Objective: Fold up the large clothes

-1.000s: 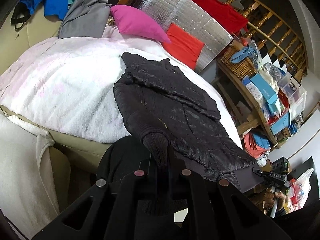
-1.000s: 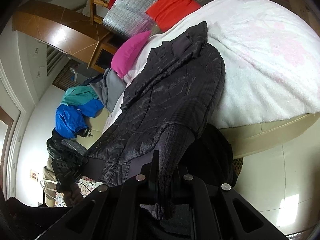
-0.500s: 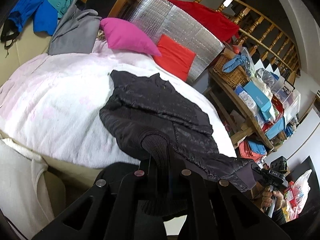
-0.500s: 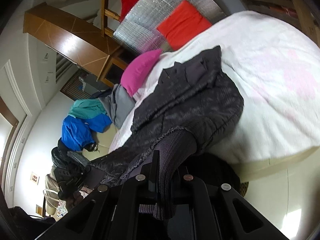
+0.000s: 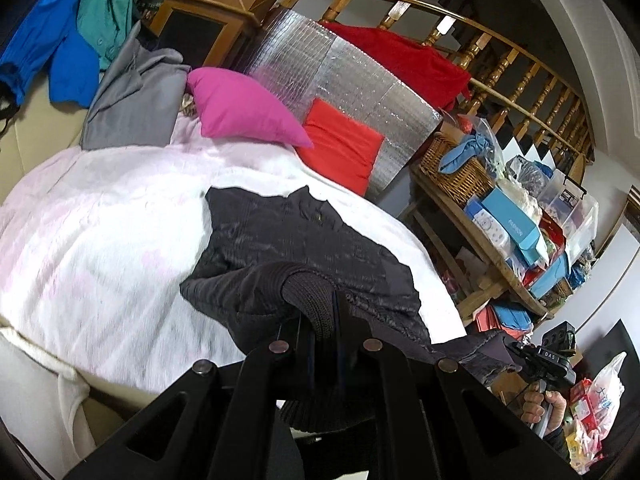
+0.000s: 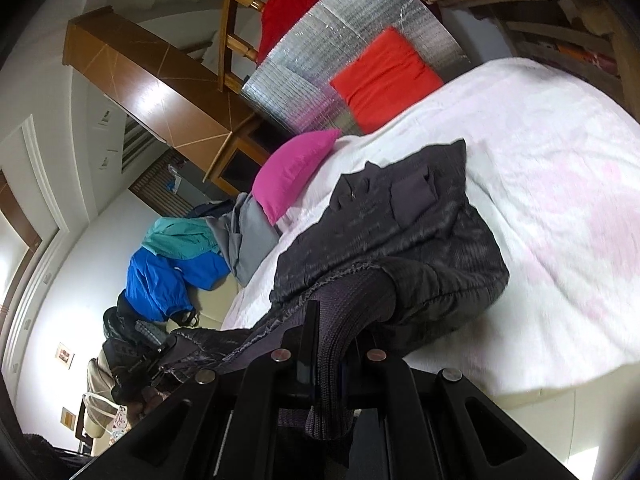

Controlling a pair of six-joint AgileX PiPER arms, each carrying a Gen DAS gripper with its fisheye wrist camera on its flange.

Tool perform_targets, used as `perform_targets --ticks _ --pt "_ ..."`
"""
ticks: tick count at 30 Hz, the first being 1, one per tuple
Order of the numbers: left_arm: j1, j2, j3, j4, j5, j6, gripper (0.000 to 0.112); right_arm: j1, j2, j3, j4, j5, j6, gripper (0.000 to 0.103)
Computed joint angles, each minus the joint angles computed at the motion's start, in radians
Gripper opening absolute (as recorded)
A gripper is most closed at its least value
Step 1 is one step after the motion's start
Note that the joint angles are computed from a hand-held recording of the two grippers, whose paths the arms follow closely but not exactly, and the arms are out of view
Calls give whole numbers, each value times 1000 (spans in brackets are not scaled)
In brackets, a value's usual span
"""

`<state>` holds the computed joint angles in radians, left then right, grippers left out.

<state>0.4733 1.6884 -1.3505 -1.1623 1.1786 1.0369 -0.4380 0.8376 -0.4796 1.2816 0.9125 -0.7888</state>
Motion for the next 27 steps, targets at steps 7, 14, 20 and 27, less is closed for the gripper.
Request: perform_targets --ticks 7,14,20,27 --pt "-32 25 -67 -9 -28 -30 8 81 70 -70 38 -100 -14 8" --pt "-55 48 -108 -16 -57 -56 8 128 110 -110 58 -155 -20 8" --pt "-79 60 -124 -12 -100 -71 8 166 134 -132 61 -204 -16 8" --pt "-107 99 -173 16 -141 -135 8 232 176 -160 92 -293 -24 8"
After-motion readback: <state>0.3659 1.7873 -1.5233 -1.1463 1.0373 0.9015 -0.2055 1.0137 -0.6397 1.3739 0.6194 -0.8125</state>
